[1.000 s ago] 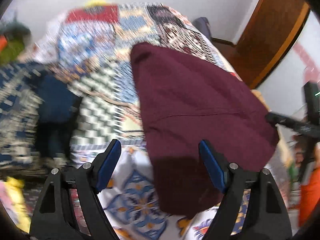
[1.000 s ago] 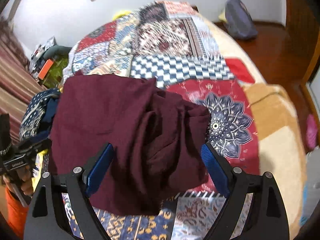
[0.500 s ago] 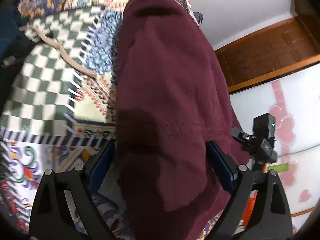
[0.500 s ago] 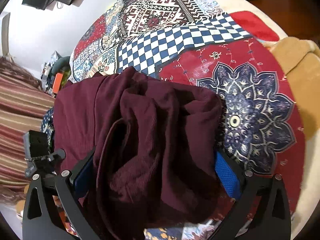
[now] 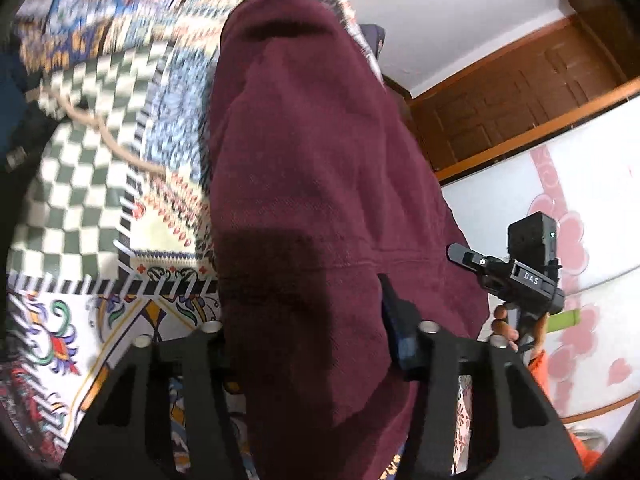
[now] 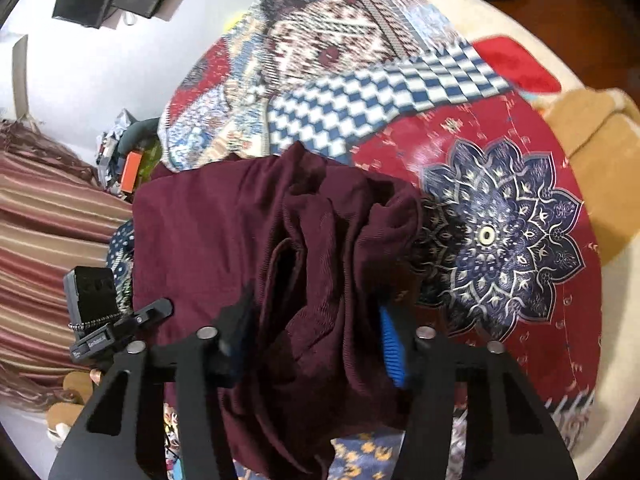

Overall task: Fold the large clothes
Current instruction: 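Grasp the folded shirt bundle with both grippers and lift it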

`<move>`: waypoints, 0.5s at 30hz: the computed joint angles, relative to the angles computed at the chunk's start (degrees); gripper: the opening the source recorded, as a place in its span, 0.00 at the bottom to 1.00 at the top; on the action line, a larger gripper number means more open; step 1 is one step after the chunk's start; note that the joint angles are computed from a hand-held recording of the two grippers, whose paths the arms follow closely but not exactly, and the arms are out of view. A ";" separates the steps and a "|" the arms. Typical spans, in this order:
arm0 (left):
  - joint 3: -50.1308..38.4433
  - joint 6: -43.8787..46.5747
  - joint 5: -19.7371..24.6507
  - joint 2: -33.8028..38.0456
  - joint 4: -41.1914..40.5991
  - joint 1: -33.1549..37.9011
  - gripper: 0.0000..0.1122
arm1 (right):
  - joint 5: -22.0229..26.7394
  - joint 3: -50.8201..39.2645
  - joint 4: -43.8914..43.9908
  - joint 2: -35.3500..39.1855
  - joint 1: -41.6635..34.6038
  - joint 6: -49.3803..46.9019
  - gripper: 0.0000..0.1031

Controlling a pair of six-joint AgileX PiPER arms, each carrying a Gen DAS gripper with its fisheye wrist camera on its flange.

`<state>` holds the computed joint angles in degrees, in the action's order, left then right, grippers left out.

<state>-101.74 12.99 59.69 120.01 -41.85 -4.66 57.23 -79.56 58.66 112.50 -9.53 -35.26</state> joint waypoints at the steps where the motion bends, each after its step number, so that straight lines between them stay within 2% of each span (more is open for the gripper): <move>1: -0.17 -0.72 -0.21 -1.28 1.15 -0.46 0.39 | -0.30 0.41 -0.18 -1.39 0.45 0.57 0.41; 3: -0.30 -1.51 -0.62 -4.57 3.18 -0.91 0.38 | -1.28 0.51 -0.31 -3.33 1.69 1.49 0.38; 8: -1.32 -1.33 1.55 -11.87 4.06 1.75 0.37 | -2.32 -1.55 0.83 -8.90 5.16 3.64 0.38; 12: -5.78 -1.12 5.62 -16.78 4.69 6.60 0.37 | -3.51 -6.64 0.09 -11.53 9.70 7.22 0.38; 15: -8.56 -0.57 8.66 -18.94 3.88 11.20 0.37 | -5.41 -13.06 -1.76 -10.79 15.01 11.67 0.38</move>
<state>-110.31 12.41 68.36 101.08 -37.97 6.53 51.82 -92.62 56.90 101.71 5.48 -23.59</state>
